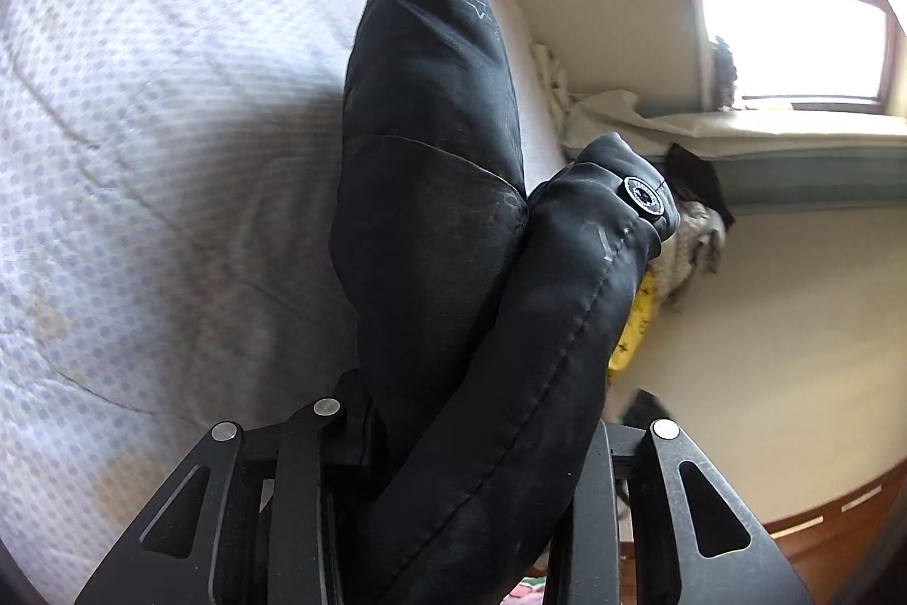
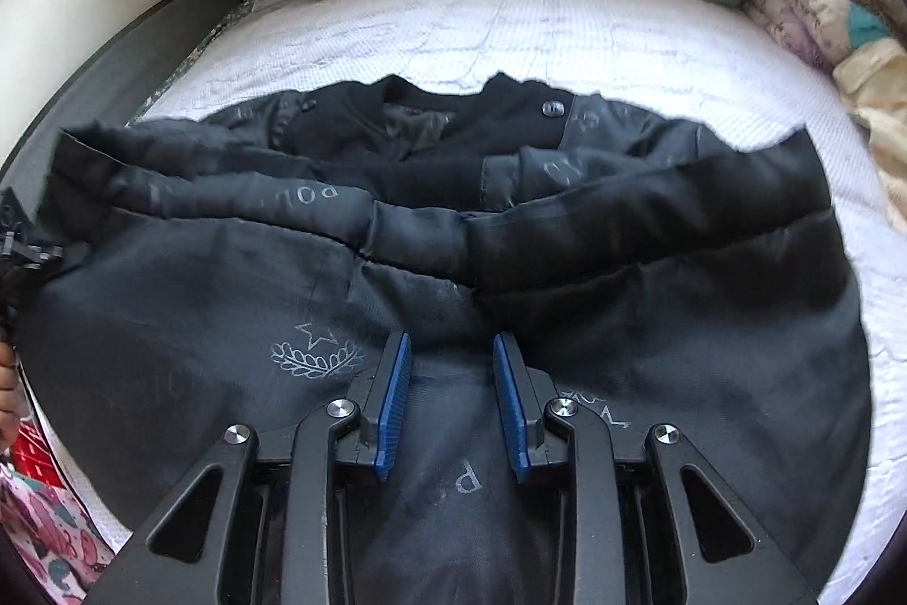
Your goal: Fold large clothes
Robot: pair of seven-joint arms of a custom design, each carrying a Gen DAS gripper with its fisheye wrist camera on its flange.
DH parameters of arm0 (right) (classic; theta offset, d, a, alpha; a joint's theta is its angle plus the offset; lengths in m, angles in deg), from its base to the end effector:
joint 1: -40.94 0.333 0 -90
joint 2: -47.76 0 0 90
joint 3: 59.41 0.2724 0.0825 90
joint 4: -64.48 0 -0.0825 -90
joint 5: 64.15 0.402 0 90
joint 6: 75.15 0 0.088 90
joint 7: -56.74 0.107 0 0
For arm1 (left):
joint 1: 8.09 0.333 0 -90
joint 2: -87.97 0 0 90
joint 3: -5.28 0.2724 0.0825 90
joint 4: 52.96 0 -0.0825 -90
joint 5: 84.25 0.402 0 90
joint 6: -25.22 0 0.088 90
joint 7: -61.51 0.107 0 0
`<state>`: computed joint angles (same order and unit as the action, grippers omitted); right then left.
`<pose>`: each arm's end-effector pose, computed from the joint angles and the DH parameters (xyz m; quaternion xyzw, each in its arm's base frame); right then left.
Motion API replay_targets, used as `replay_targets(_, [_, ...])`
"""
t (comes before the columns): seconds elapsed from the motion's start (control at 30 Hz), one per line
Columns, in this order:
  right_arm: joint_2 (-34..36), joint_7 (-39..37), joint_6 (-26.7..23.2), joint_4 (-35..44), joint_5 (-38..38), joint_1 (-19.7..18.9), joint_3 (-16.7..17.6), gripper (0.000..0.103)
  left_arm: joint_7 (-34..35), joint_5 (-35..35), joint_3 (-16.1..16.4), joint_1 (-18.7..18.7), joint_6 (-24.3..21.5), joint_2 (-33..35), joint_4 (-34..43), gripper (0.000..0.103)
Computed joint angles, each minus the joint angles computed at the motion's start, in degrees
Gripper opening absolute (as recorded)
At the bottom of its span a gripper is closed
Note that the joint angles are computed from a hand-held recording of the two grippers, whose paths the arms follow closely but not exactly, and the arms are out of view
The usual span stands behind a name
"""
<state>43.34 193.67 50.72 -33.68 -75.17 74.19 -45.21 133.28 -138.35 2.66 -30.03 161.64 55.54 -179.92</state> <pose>0.4069 0.4408 0.6226 -0.7036 0.6481 -0.0889 0.2776 0.4208 -0.2059 0.6404 0.7028 -0.4931 0.4549 0.2368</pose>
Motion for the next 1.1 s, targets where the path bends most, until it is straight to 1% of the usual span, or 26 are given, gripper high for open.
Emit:
replay_targets(0.03, [-0.2, 0.0, 0.6, -0.6, 0.6, -0.1, -0.2, 0.025, 0.6, -0.5, 0.0, -0.4, 0.2, 0.1, 0.6, 0.037])
replay_targets(0.1, [-0.5, 0.1, 1.5, -1.7, 1.5, -0.3, -0.4, 0.02, 1.2, -1.4, -0.1, -1.1, 0.6, 0.8, 2.0, 0.036])
replay_targets(0.2, [-0.9, 0.7, 2.7, -3.0, 2.4, -0.6, -0.6, 0.016, 2.1, -2.9, -0.5, -2.2, 1.2, 1.9, 4.6, 0.036])
replay_targets(0.23, [-1.4, 1.0, 4.2, -4.2, 3.3, -0.8, -0.8, 0.015, 2.4, -3.4, -0.7, -2.5, 1.4, 2.3, 5.6, 0.036])
replay_targets(0.33, [-3.0, 1.4, 8.7, -7.7, 6.7, -1.4, -1.4, 0.008, 3.0, -4.4, -1.7, -3.5, 2.3, 4.0, 8.6, 0.036])
replay_targets(0.4, [-3.6, 1.4, 10.9, -9.4, 8.9, -1.8, -1.8, 0.0, 3.3, -4.9, -2.6, -4.3, 3.1, 5.3, 10.8, 0.036])
replay_targets(0.47, [-4.4, 1.4, 13.1, -11.3, 11.6, -2.2, -2.2, 0.0, 3.2, -5.3, -3.6, -4.9, 4.0, 7.3, 13.4, 0.036])
replay_targets(0.53, [-5.0, 0.5, 15.2, -12.9, 14.5, -2.4, -2.6, 0.0, 1.9, -3.5, -5.2, -4.9, 4.6, 9.7, 16.7, 0.036])
replay_targets(0.6, [-5.1, 0.1, 15.7, -13.3, 15.3, -2.6, -2.5, 0.0, 1.0, -1.6, -6.4, -4.8, 4.8, 11.3, 18.9, 0.036])
replay_targets(0.7, [-5.0, 0.8, 15.3, -13.1, 14.0, -3.0, -1.9, 0.0, -2.6, 4.3, -9.1, -4.3, 5.2, 15.3, 24.0, 0.036])
replay_targets(0.83, [-5.3, 0.2, 15.6, -13.5, 15.9, -2.9, -2.2, 0.0, -10.5, 16.1, -13.5, -3.7, 4.2, 21.7, 32.2, 0.037])
replay_targets(0.87, [-5.4, 0.0, 15.8, -13.7, 16.6, -2.9, -2.4, 0.0, -12.2, 19.4, -15.2, -3.2, 4.1, 23.8, 34.7, 0.037])
replay_targets(0.9, [-5.5, -0.2, 15.9, -13.7, 17.2, -2.9, -2.5, 0.0, -13.9, 22.1, -15.0, -4.2, 2.0, 23.9, 35.1, 0.037])
replay_targets(0.93, [-5.2, -0.6, 15.6, -13.3, 18.1, -3.0, -2.7, 0.0, -15.9, 26.1, -16.4, -4.1, 1.5, 25.9, 37.6, 0.037])
replay_targets(1.0, [-5.5, -1.6, 13.9, -12.6, 20.1, -3.0, -3.2, 0.0, -18.8, 31.6, -17.4, -4.7, -0.2, 28.7, 41.2, 0.038])
replay_targets(1.1, [-8.3, -1.5, 9.4, -12.9, 24.8, -3.4, -4.4, 0.0, -23.4, 39.0, -18.4, -5.9, -1.8, 32.4, 46.0, 0.039])
